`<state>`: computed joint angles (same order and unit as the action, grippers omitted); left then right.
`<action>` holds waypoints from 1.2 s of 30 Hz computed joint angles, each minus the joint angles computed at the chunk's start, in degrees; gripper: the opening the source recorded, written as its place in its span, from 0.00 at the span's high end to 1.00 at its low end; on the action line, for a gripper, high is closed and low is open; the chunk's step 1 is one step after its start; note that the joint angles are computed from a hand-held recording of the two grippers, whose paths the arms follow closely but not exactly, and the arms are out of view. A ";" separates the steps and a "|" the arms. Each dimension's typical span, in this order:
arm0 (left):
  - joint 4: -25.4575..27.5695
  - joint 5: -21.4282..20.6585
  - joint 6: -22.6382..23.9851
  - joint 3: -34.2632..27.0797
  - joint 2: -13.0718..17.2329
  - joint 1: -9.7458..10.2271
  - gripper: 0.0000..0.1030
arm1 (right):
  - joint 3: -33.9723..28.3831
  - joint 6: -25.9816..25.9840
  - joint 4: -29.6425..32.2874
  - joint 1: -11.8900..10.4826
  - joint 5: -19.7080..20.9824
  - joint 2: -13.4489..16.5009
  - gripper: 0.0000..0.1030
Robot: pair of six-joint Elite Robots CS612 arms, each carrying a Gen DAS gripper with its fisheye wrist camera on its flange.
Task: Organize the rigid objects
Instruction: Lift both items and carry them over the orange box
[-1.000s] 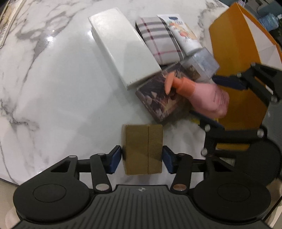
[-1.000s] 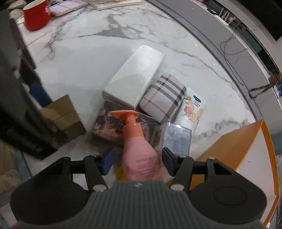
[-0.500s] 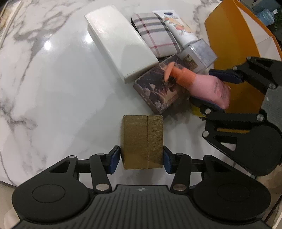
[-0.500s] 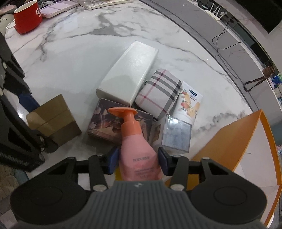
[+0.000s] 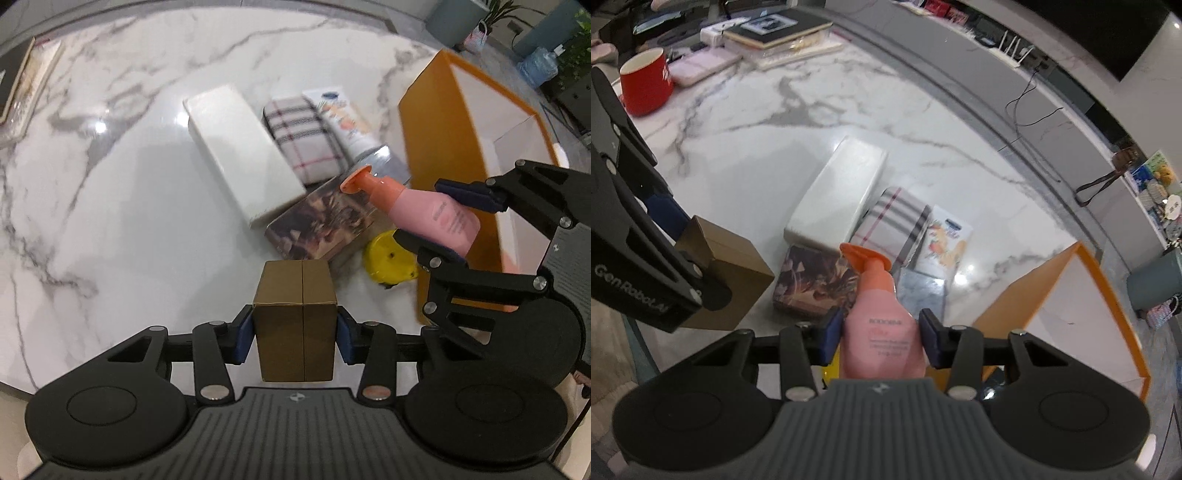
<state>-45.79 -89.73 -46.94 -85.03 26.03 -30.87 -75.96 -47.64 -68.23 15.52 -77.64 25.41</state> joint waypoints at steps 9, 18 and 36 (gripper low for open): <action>-5.49 4.49 1.43 1.24 -2.05 -1.73 0.51 | -2.28 3.05 -2.98 -1.87 1.94 -0.72 0.57; -14.34 5.10 8.15 8.46 -5.72 -3.58 0.51 | -2.79 6.69 -5.70 -4.43 -1.29 -1.48 0.57; -22.47 0.26 18.67 22.99 -9.59 -4.48 0.51 | -0.10 11.33 -1.54 -7.76 -5.20 0.32 0.57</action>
<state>-68.25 -89.48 -28.26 -62.04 16.45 -35.34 -76.06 -36.31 -69.77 7.75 -82.84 25.73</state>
